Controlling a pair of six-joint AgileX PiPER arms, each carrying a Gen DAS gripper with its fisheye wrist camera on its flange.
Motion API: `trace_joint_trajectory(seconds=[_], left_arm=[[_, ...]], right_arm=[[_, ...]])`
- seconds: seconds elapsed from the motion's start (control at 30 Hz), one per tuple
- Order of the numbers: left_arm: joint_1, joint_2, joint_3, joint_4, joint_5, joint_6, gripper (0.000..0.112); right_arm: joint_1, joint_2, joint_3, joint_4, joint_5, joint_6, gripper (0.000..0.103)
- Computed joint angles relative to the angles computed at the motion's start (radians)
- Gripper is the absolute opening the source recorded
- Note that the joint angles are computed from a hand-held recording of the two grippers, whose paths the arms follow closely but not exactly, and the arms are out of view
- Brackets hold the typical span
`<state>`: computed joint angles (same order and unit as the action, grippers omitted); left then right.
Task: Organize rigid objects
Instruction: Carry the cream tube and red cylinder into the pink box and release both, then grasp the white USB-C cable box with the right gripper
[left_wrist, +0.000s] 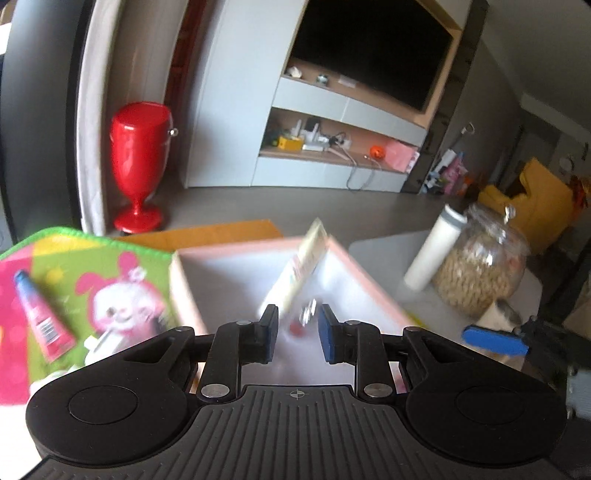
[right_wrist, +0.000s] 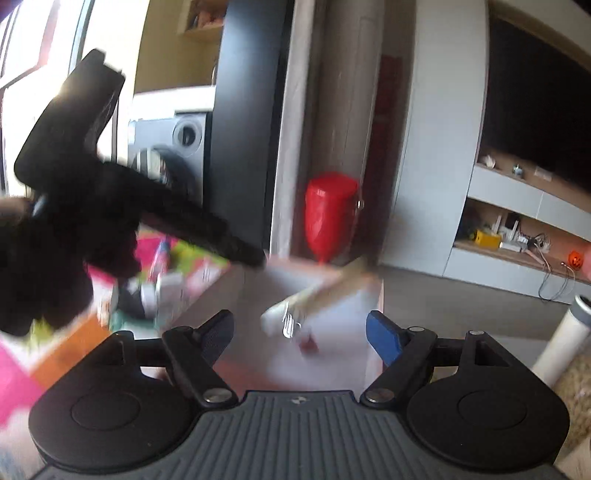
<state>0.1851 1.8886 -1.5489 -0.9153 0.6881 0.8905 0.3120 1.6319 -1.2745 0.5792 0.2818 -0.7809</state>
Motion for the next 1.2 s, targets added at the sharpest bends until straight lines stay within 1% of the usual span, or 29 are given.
trace_joint_trajectory(seconds=[0.07,0.13,0.17,0.2,0.23,0.27,0.3,0.4,0.47,0.5,0.53,0.6,0.7,0.73,0.77,0.83,0.9,0.93,0.97,1.0,1.03,1.07,1.13,1.2], left_arm=[[0.041,-0.029,0.077,-0.017,-0.004,0.075,0.027],[0.084,-0.026,0.104,0.006,0.028,0.082,0.027],[0.107,-0.018,0.115,-0.02,0.045,0.107,0.036],[0.151,-0.001,0.119,-0.087,0.095,0.156,0.037],[0.177,0.016,0.114,-0.121,0.131,0.165,0.037],[0.196,0.03,0.108,-0.139,0.155,0.162,0.034],[0.206,0.035,0.111,-0.149,0.158,0.17,0.032],[0.224,0.045,0.147,-0.179,0.129,0.23,0.032],[0.25,0.057,0.167,-0.193,0.146,0.252,0.032],[0.256,0.066,0.176,-0.199,0.141,0.262,0.03],[0.269,0.075,0.184,-0.22,0.158,0.286,0.024],[0.282,0.075,0.196,-0.194,0.191,0.253,0.028],[0.319,0.062,0.236,-0.202,0.269,0.279,0.03],[0.33,0.049,0.258,-0.199,0.287,0.297,0.032],[0.338,0.04,0.28,-0.195,0.302,0.319,0.035],[0.358,0.012,0.32,-0.182,0.334,0.341,0.037],[0.38,-0.018,0.364,-0.176,0.351,0.359,0.037],[0.39,-0.034,0.386,-0.176,0.352,0.366,0.036],[0.403,-0.051,0.41,-0.18,0.346,0.377,0.034],[0.413,-0.079,0.444,-0.186,0.314,0.391,0.034],[0.413,-0.109,0.478,-0.197,0.267,0.406,0.034],[0.416,-0.145,0.519,-0.213,0.21,0.434,0.034],[0.419,-0.224,0.606,-0.271,0.074,0.513,0.034],[0.432,-0.28,0.664,-0.335,-0.015,0.588,0.034]], right_arm=[[-0.016,-0.025,0.065,0.076,0.011,-0.089,0.079],[-0.031,-0.034,0.107,0.112,0.028,-0.118,0.079],[-0.034,-0.032,0.126,0.13,0.031,-0.127,0.079],[-0.034,-0.027,0.135,0.13,0.038,-0.114,0.079],[-0.034,-0.021,0.142,0.136,0.047,-0.106,0.079],[-0.034,-0.012,0.14,0.143,0.062,-0.096,0.079],[-0.03,-0.005,0.148,0.172,0.073,-0.108,0.079],[0.001,0.008,0.152,0.228,0.1,-0.131,0.079],[0.03,0.017,0.152,0.231,0.102,-0.129,0.079],[0.046,0.019,0.153,0.224,0.104,-0.124,0.079],[0.06,0.019,0.156,0.214,0.104,-0.118,0.079],[0.093,0.026,0.151,0.174,0.1,-0.086,0.079],[0.139,0.039,0.136,0.115,0.08,-0.032,0.079],[0.148,0.045,0.124,0.104,0.081,-0.021,0.079],[0.156,0.055,0.109,0.091,0.087,-0.008,0.079],[0.176,0.084,0.064,0.023,0.111,0.054,0.079],[0.19,0.111,0.021,-0.012,0.147,0.082,0.079],[0.196,0.126,0.0,-0.005,0.168,0.069,0.079],[0.202,0.14,-0.021,0.012,0.19,0.046,0.079],[0.21,0.149,-0.036,0.021,0.207,0.028,0.079],[0.221,0.163,-0.051,0.014,0.211,0.023,0.08],[0.239,0.173,-0.058,-0.012,0.197,0.037,0.08],[0.274,0.193,-0.074,-0.09,0.162,0.091,0.08],[0.29,0.21,-0.089,-0.101,0.14,0.098,0.081]])
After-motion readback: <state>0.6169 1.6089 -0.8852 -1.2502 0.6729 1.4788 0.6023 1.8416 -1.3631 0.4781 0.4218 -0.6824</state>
